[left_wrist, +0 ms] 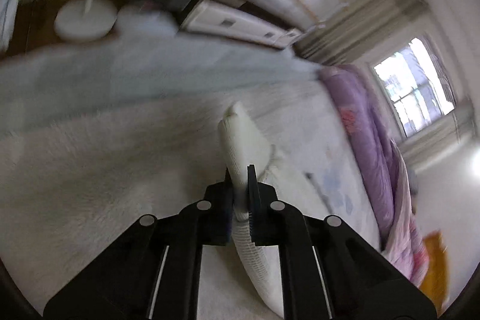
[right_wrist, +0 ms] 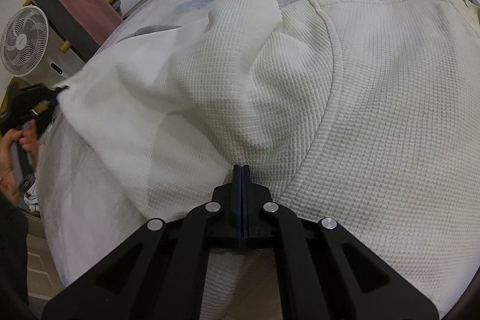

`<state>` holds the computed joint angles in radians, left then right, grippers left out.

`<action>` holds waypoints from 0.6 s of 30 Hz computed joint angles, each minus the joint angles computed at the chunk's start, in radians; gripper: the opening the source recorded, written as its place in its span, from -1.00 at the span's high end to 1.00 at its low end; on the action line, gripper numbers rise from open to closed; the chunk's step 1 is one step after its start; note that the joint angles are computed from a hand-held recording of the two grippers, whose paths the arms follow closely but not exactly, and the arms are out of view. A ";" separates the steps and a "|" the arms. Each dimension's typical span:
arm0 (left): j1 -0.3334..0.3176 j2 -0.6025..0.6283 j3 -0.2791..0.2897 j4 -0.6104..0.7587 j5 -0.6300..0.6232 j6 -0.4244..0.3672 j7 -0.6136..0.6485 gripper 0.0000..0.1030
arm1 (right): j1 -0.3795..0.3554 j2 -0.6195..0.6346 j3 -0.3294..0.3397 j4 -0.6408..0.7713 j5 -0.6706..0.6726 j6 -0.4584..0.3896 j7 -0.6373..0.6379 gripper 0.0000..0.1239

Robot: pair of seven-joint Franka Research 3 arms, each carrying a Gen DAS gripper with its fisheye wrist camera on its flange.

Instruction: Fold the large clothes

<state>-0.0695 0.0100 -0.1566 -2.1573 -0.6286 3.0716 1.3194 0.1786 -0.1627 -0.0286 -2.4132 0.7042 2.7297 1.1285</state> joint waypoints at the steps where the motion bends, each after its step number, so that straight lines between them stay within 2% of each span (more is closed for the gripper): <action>1: 0.000 -0.038 -0.005 -0.026 0.080 0.023 -0.056 0.85 | 0.001 -0.002 0.002 -0.005 0.000 0.008 0.000 1.00; 2: -0.010 -0.059 0.001 -0.035 0.107 0.033 -0.079 0.86 | 0.000 -0.004 0.004 -0.007 -0.007 0.011 0.006 1.00; 3: -0.043 -0.088 0.014 -0.043 0.075 0.056 -0.048 0.86 | 0.000 -0.004 0.003 -0.007 -0.008 0.010 0.012 1.00; 4: -0.045 -0.120 0.003 -0.052 0.113 0.077 -0.066 0.86 | 0.000 -0.004 0.003 -0.004 -0.007 0.005 0.019 1.00; 7: 0.021 -0.190 -0.099 -0.039 0.342 0.090 -0.190 0.86 | 0.002 -0.007 -0.013 0.005 0.032 -0.028 0.003 1.00; 9: -0.001 -0.204 -0.126 0.007 0.419 0.082 -0.195 0.85 | 0.003 -0.022 -0.027 0.005 0.083 -0.055 -0.028 1.00; 10: 0.003 -0.203 -0.158 0.043 0.472 0.063 -0.212 0.85 | 0.006 -0.042 -0.048 0.003 0.147 -0.088 -0.069 1.00; 12: -0.035 -0.186 -0.173 0.105 0.529 0.033 -0.220 0.85 | -0.001 -0.108 -0.079 -0.025 0.241 -0.122 -0.138 0.97; 13: -0.056 -0.163 -0.196 0.154 0.571 0.017 -0.227 0.85 | -0.015 -0.152 -0.089 -0.047 0.245 -0.129 -0.160 0.97; 14: -0.054 -0.134 -0.231 0.200 0.639 0.005 -0.266 0.85 | -0.037 -0.200 -0.100 -0.071 0.225 -0.143 -0.168 0.97; 16: -0.099 -0.084 -0.254 0.266 0.691 -0.008 -0.285 0.85 | -0.090 -0.271 -0.116 -0.110 0.160 -0.167 -0.145 0.96; 18: -0.152 0.011 -0.284 0.379 0.823 -0.036 -0.368 0.85 | -0.176 -0.363 -0.157 -0.157 0.065 -0.214 -0.122 0.94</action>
